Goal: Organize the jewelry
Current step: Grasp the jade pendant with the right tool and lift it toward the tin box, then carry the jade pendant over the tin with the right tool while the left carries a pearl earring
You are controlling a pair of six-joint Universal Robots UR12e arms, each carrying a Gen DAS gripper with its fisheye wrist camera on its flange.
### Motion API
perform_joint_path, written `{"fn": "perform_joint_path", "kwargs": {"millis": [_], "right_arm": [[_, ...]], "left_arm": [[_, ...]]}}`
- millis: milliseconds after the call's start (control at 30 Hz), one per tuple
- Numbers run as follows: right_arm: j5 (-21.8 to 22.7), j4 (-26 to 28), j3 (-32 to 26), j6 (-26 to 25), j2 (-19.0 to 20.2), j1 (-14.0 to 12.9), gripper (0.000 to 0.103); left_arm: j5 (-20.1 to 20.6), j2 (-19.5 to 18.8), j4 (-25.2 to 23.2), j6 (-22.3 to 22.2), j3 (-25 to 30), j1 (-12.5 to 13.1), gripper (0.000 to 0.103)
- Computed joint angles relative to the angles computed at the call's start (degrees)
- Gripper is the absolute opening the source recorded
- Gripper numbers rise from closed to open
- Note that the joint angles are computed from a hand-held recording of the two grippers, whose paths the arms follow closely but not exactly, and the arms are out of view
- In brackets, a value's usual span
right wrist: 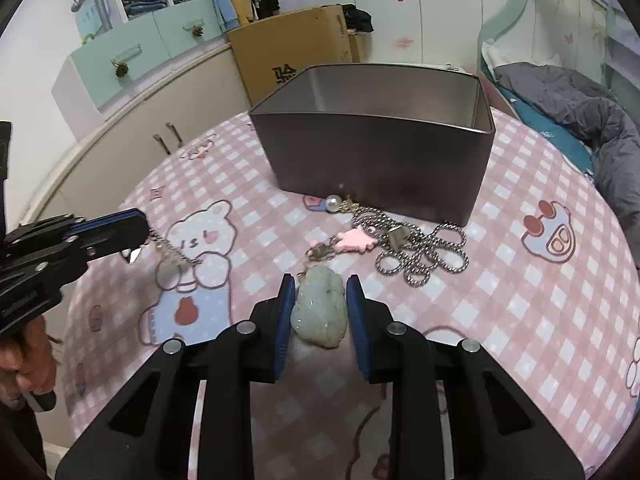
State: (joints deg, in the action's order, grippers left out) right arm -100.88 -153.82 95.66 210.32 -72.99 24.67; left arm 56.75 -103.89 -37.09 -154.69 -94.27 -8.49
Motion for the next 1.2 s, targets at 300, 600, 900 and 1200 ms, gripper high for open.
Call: {"fn": "perform_joint_path", "kwargs": {"millis": [300,600,900,1200], "right_arm": [[4.42,-5.39,3.89,3.99,-2.67,-1.03,0.017],[-0.28,2.46,1.33,-0.93,-1.91,0.28,0.018],[0.27,-1.56,1.56,-2.73,-2.73,0.16,0.009],[-2.0,-3.56,-0.89,-6.12,-3.29,-0.17,0.009]], "left_arm": [[-0.77,0.31,0.36,-0.12,0.01,0.0,0.004],[-0.24,0.3,0.1,0.29,0.1,-0.23,0.004],[-1.65,0.47,1.24,0.04,0.34,-0.02,0.003],[-2.13,0.29,2.11,1.72,2.15,-0.2,0.004]]}}
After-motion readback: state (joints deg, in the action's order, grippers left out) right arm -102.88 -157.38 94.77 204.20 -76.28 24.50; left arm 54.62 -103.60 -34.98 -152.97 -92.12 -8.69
